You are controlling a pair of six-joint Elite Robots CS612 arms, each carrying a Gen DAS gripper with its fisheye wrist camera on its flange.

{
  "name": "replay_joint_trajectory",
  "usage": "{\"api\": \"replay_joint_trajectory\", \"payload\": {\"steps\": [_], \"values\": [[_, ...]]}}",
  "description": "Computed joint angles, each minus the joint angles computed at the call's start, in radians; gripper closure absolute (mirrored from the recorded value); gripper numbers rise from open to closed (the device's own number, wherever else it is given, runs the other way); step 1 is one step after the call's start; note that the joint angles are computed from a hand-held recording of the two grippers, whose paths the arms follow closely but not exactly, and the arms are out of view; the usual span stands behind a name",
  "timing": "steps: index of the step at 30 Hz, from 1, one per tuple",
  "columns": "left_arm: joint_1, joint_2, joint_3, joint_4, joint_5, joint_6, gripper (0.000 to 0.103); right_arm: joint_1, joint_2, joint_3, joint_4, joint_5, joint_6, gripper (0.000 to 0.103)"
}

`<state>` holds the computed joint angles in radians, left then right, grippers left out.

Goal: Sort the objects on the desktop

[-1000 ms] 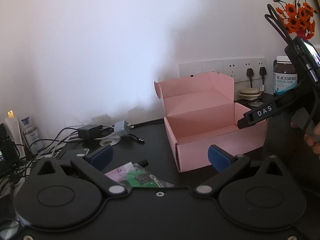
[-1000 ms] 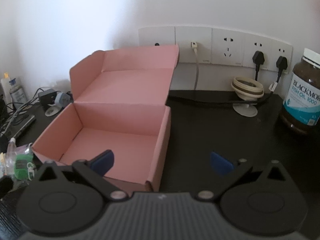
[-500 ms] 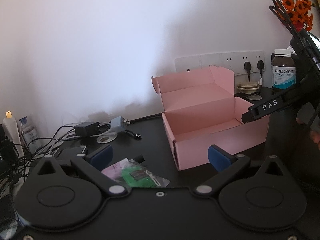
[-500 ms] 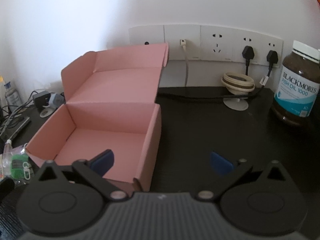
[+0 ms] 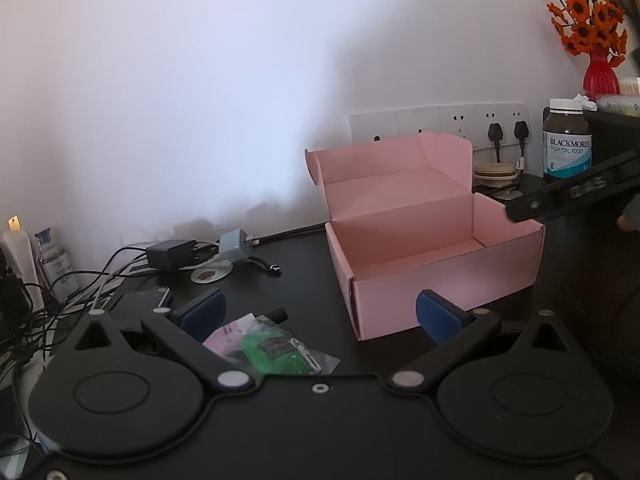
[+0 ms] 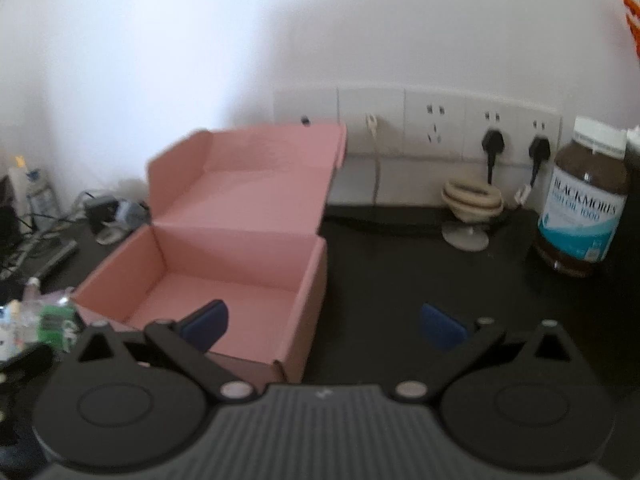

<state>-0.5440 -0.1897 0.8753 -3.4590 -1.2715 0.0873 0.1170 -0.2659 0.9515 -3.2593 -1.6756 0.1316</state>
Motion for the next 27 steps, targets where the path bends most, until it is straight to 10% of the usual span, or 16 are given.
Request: {"api": "replay_joint_trajectory", "payload": {"steps": [27], "values": [[0.022, -0.111, 0.262, -0.184, 0.064, -0.020, 0.000, 0.026, -0.071, 0.216, -0.238, 0.195, -0.184, 0.001]]}}
